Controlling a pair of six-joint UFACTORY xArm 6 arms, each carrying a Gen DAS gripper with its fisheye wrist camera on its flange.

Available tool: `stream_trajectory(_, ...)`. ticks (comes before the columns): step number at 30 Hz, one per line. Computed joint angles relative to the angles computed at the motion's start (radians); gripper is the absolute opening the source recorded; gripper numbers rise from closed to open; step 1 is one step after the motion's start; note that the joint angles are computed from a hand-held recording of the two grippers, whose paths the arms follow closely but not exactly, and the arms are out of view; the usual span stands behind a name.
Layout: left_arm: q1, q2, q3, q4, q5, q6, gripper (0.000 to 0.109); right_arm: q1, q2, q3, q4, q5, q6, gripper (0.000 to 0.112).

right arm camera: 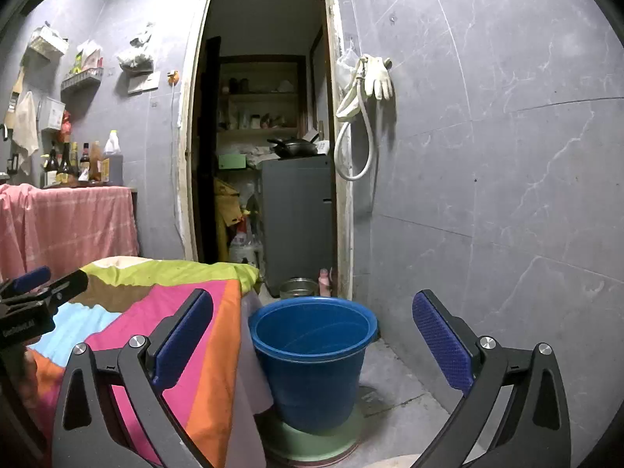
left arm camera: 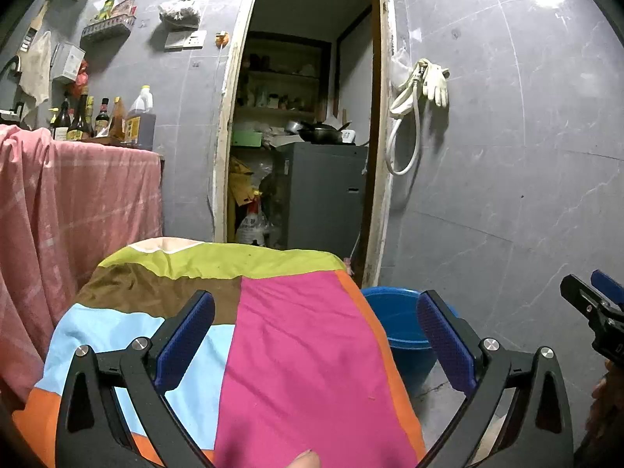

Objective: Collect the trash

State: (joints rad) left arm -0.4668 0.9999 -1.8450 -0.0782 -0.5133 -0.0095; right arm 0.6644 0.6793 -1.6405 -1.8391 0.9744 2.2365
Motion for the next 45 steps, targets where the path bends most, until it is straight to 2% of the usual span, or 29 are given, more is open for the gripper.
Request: stream_trajectory(45, 0.015, -0.010, 0.024, 0.026, 0.000, -0.034, 0.101, -0.002, 0.007, -0.003, 0.005, -0.004, -0.003, 0.103)
